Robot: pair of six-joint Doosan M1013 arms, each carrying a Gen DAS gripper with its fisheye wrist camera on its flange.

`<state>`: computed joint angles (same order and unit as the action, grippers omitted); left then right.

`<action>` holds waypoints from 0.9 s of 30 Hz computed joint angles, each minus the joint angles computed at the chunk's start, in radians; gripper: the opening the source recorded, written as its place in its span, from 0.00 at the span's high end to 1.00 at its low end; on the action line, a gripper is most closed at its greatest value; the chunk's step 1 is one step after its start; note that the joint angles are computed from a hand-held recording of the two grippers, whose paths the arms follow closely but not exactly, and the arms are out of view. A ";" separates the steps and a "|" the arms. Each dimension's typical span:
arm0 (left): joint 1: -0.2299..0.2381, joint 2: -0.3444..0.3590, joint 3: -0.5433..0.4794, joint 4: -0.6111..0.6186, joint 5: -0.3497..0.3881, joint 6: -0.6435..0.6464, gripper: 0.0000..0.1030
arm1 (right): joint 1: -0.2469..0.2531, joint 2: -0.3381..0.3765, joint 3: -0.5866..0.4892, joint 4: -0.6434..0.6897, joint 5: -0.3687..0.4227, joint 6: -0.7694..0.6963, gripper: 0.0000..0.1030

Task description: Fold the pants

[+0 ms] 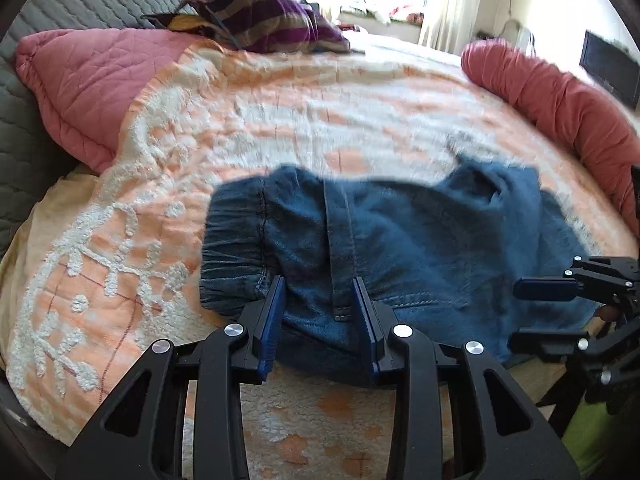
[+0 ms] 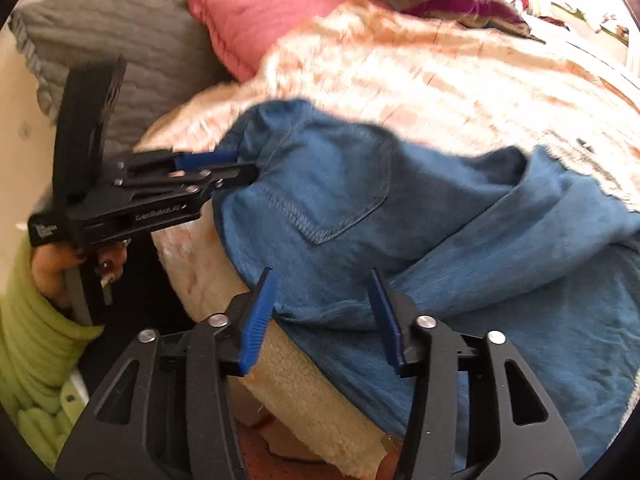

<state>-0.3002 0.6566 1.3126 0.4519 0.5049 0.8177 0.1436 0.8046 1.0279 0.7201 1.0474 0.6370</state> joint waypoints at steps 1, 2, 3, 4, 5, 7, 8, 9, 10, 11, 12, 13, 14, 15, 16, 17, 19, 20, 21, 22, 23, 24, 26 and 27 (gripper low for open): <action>-0.002 -0.011 0.012 0.031 -0.017 -0.036 0.64 | -0.005 -0.004 0.003 0.008 -0.007 0.002 0.57; -0.005 -0.021 0.023 0.069 -0.028 -0.078 0.60 | -0.011 -0.009 0.007 0.019 -0.014 0.003 0.55; -0.007 -0.030 0.031 0.105 -0.035 -0.114 0.55 | -0.015 -0.014 0.010 0.028 -0.022 0.008 0.52; -0.011 -0.041 0.039 0.146 -0.040 -0.152 0.53 | -0.022 -0.020 0.014 0.036 -0.038 0.013 0.51; -0.015 -0.049 0.044 0.178 -0.043 -0.182 0.53 | -0.027 -0.024 0.021 0.043 -0.053 0.011 0.48; -0.021 -0.061 0.050 0.196 -0.048 -0.204 0.42 | -0.037 -0.032 0.026 0.053 -0.085 0.018 0.46; -0.023 -0.063 0.048 0.181 -0.050 -0.193 0.40 | -0.043 -0.034 0.028 0.060 -0.100 0.024 0.43; -0.024 -0.064 0.042 0.149 -0.056 -0.163 0.40 | -0.048 -0.038 0.032 0.067 -0.115 0.031 0.40; -0.027 -0.065 0.040 0.133 -0.065 -0.143 0.38 | -0.053 -0.040 0.034 0.072 -0.126 0.033 0.39; -0.032 -0.063 0.034 0.119 -0.067 -0.122 0.37 | -0.059 -0.045 0.040 0.076 -0.144 0.037 0.37; -0.035 -0.061 0.029 0.106 -0.066 -0.105 0.34 | -0.065 -0.050 0.047 0.079 -0.162 0.036 0.35; -0.038 -0.057 0.020 0.072 -0.071 -0.068 0.33 | -0.065 -0.050 0.042 0.076 -0.172 0.047 0.33; -0.038 -0.052 0.012 0.024 -0.076 -0.020 0.33 | -0.067 -0.048 0.036 0.072 -0.183 0.060 0.33; -0.039 -0.046 0.001 -0.039 -0.080 0.041 0.33 | -0.071 -0.050 0.037 0.069 -0.201 0.072 0.30; -0.040 -0.038 -0.009 -0.095 -0.081 0.092 0.33 | -0.074 -0.051 0.036 0.066 -0.210 0.080 0.29; -0.042 -0.033 -0.017 -0.133 -0.079 0.128 0.33 | -0.079 -0.051 0.033 0.063 -0.222 0.089 0.28; -0.045 -0.016 -0.039 -0.230 -0.070 0.226 0.33 | -0.083 -0.046 0.021 0.050 -0.244 0.111 0.26; -0.047 -0.008 -0.050 -0.272 -0.062 0.270 0.33 | -0.084 -0.043 0.016 0.045 -0.249 0.120 0.24; -0.049 0.000 -0.061 -0.306 -0.053 0.306 0.33 | -0.087 -0.038 0.004 0.034 -0.255 0.135 0.22; -0.051 0.010 -0.073 -0.345 -0.043 0.347 0.33 | -0.087 -0.031 -0.009 0.023 -0.255 0.150 0.21; -0.052 0.021 -0.088 -0.396 -0.030 0.400 0.33 | -0.089 -0.021 -0.027 0.013 -0.248 0.161 0.20; -0.053 0.033 -0.104 -0.438 -0.014 0.440 0.33 | -0.089 -0.013 -0.042 0.002 -0.243 0.168 0.20; -0.053 0.056 -0.134 -0.522 0.013 0.515 0.33 | -0.084 0.016 -0.095 -0.062 -0.226 0.224 0.18; -0.053 0.066 -0.149 -0.558 0.029 0.544 0.33 | -0.084 0.027 -0.115 -0.080 -0.214 0.236 0.18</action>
